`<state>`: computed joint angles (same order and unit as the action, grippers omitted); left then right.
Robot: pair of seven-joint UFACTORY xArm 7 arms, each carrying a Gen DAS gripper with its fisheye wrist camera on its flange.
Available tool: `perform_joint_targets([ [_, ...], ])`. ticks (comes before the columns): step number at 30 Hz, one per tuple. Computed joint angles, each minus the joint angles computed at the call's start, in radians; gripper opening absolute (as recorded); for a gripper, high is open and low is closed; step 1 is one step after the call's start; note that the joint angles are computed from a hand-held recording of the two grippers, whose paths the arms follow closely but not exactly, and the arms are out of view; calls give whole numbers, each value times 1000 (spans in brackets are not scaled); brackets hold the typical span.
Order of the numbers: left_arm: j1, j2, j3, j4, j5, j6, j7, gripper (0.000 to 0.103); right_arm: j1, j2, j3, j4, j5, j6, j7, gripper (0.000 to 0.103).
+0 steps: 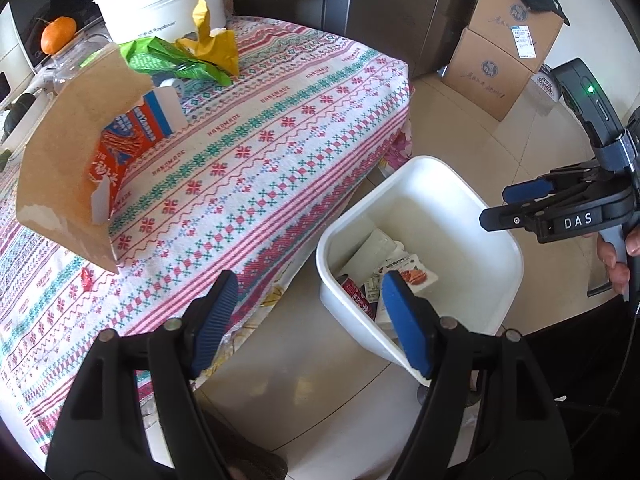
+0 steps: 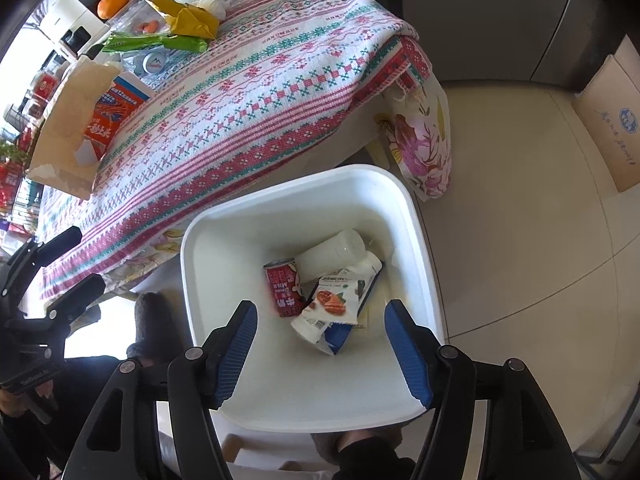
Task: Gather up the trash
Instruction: 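Reach the left tool to the brown paper bag and grasp its edge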
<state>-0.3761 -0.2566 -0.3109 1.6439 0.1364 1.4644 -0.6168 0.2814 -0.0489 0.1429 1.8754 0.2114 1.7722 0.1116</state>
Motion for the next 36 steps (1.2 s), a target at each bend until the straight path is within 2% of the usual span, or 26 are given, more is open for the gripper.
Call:
perform_joint_targets([
  [7,19,-35,13,-15,3,-4,1,75,16,32,11,50,-7,-1,11,69],
  [17,87,-93,29,-12,23,-16,-2,75,56,108,29,172,-33,-4,54,72],
  [31,226,-173,81,-57,51,-84,-17,75,155,298,39,465,-70,25,132,73],
  [36,239,-176,119,-112,-11,-100,-18,75,201,375,32,587,-91,61,148,74],
])
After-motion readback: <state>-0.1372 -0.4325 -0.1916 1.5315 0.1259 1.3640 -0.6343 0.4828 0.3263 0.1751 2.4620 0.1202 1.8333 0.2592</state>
